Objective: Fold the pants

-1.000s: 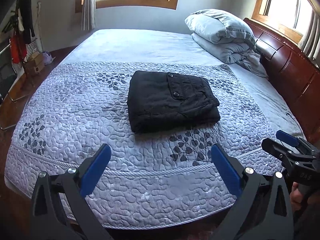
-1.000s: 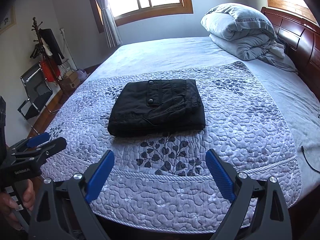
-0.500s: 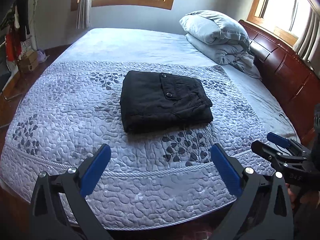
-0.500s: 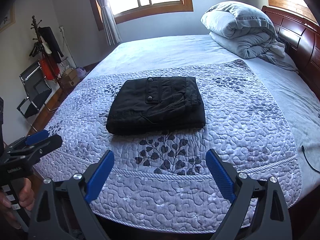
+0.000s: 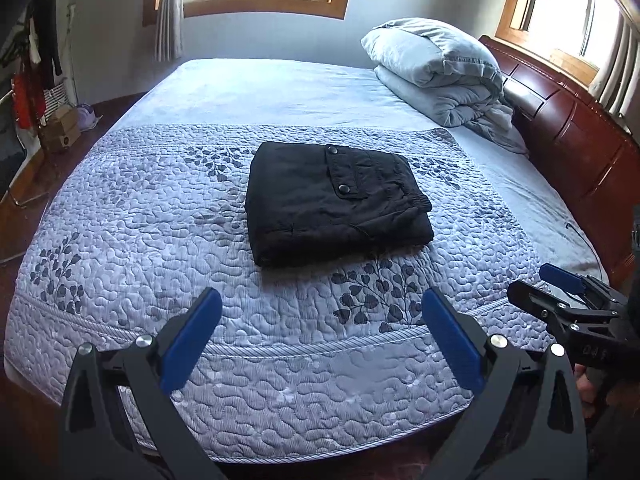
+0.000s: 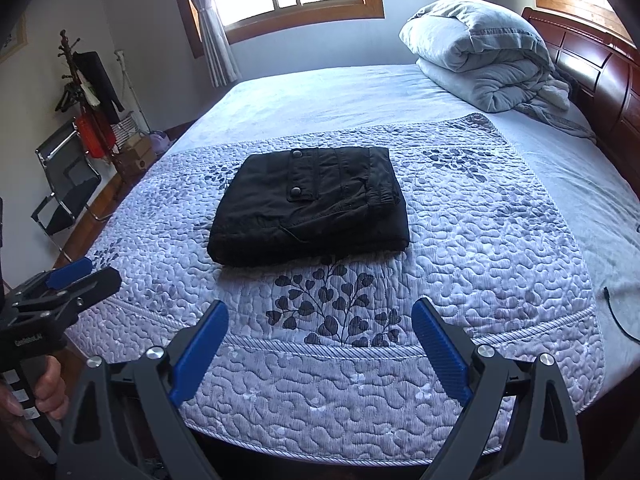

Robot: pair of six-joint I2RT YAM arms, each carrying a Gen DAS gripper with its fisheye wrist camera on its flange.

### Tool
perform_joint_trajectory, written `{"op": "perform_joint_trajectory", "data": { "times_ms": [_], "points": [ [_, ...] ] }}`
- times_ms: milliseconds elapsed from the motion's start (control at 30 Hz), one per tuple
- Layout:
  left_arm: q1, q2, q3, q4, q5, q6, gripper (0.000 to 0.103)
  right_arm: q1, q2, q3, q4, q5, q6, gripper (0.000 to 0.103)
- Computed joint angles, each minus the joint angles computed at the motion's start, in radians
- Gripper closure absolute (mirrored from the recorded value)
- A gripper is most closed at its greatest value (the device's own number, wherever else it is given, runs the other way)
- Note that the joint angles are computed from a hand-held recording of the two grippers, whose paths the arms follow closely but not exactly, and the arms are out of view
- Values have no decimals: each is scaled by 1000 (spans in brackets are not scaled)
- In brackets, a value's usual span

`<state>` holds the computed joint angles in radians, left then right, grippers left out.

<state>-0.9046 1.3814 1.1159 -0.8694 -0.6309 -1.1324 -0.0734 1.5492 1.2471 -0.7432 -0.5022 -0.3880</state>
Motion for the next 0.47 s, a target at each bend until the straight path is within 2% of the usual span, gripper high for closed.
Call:
{"op": "perform_joint_trajectory", "data": {
  "times_ms": [467],
  "points": [
    [19, 1, -10, 9, 32, -4, 3, 5, 17, 3, 1, 13, 3, 9]
  ]
}}
